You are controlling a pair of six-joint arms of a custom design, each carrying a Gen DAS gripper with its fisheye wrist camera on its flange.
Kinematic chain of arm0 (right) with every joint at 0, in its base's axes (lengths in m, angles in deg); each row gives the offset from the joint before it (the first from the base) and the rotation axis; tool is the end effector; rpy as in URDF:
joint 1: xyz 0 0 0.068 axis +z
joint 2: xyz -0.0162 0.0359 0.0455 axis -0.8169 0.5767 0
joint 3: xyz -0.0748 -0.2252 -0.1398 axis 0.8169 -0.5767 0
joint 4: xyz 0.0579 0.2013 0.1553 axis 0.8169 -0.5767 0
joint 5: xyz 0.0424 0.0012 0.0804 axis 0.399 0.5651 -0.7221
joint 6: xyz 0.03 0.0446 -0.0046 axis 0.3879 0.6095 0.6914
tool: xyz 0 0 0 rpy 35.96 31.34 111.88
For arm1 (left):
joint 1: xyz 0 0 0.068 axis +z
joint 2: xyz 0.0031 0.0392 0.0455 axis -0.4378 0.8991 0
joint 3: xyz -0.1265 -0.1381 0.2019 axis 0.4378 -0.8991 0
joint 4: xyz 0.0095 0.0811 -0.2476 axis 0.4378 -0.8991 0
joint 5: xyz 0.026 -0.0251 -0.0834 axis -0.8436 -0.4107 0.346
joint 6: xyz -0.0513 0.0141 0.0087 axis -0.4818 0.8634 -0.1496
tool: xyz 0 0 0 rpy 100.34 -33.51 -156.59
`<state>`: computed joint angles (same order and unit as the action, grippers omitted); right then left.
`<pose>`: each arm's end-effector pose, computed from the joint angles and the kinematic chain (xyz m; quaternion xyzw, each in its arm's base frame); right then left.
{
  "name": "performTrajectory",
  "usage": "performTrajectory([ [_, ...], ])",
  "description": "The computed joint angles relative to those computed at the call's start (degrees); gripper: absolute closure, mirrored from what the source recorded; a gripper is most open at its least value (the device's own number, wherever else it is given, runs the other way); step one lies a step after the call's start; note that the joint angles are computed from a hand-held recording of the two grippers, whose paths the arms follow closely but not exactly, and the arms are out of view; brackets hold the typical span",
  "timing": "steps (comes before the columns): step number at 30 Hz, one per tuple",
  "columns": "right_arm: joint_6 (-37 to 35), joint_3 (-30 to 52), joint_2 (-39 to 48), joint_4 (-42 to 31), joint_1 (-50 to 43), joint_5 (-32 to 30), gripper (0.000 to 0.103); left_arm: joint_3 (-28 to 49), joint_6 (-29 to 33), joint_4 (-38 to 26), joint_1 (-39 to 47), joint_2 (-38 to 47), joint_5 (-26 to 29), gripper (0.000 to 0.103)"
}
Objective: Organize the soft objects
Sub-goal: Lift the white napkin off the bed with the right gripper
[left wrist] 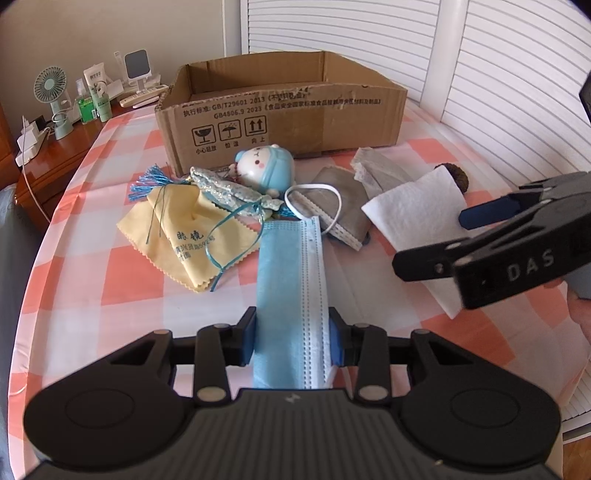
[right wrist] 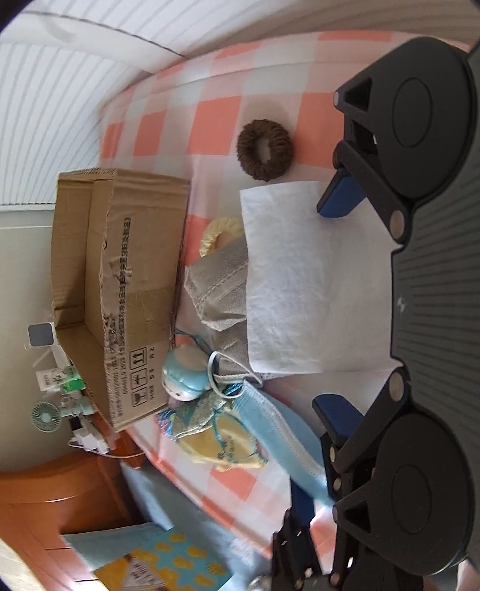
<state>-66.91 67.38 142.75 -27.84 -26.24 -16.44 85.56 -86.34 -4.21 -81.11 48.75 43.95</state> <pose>0.3207 0.1872 0.1172 -0.4377 0.8467 0.1710 0.2496 0.1674 -0.2032 0.1057 -0.1790 0.9266 0.0460 0.3274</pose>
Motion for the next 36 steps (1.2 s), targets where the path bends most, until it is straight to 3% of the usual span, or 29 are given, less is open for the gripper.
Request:
performTrajectory([
  [3,-2.26,-1.97,-0.12,3.86,2.77,7.20,0.003,0.16,0.12,-0.11,-0.05,0.11,-0.03,0.066],
  [8,-4.67,-3.07,-2.08,6.19,1.47,6.83,0.000,0.12,0.17,-0.06,-0.11,0.01,-0.03,0.066],
  [13,-2.11,4.66,4.31,-0.64,-1.21,3.68,0.000,-0.35,0.43,0.58,-0.08,-0.34,-0.02,0.066],
  [17,-3.50,0.18,3.14,5.80,-0.16,5.93,0.003,-0.35,0.63,0.64,-0.12,-0.37,0.03,0.066],
  [18,-3.74,-0.50,2.75,6.49,-0.10,5.86,0.008,-0.26,0.71,0.54,-0.10,-0.31,0.05,0.066],
  [22,-2.97,-1.34,0.87,5.98,-0.16,5.60,0.047,-0.24,0.85,0.63,-0.02,-0.35,0.18,0.066],
  [27,-3.15,-3.82,-1.21,7.57,0.06,7.54,0.078,-0.42,1.74,0.91,0.23,-0.74,0.50,0.070],
  [29,-3.06,-4.77,-2.20,7.94,-0.07,7.91,0.081,-0.30,2.30,0.58,0.10,-0.94,0.38,0.074],
  [36,-3.85,-7.99,-8.64,6.69,-1.92,5.60,0.086,1.46,3.34,-4.29,-1.62,-3.86,-1.88,0.075],
])
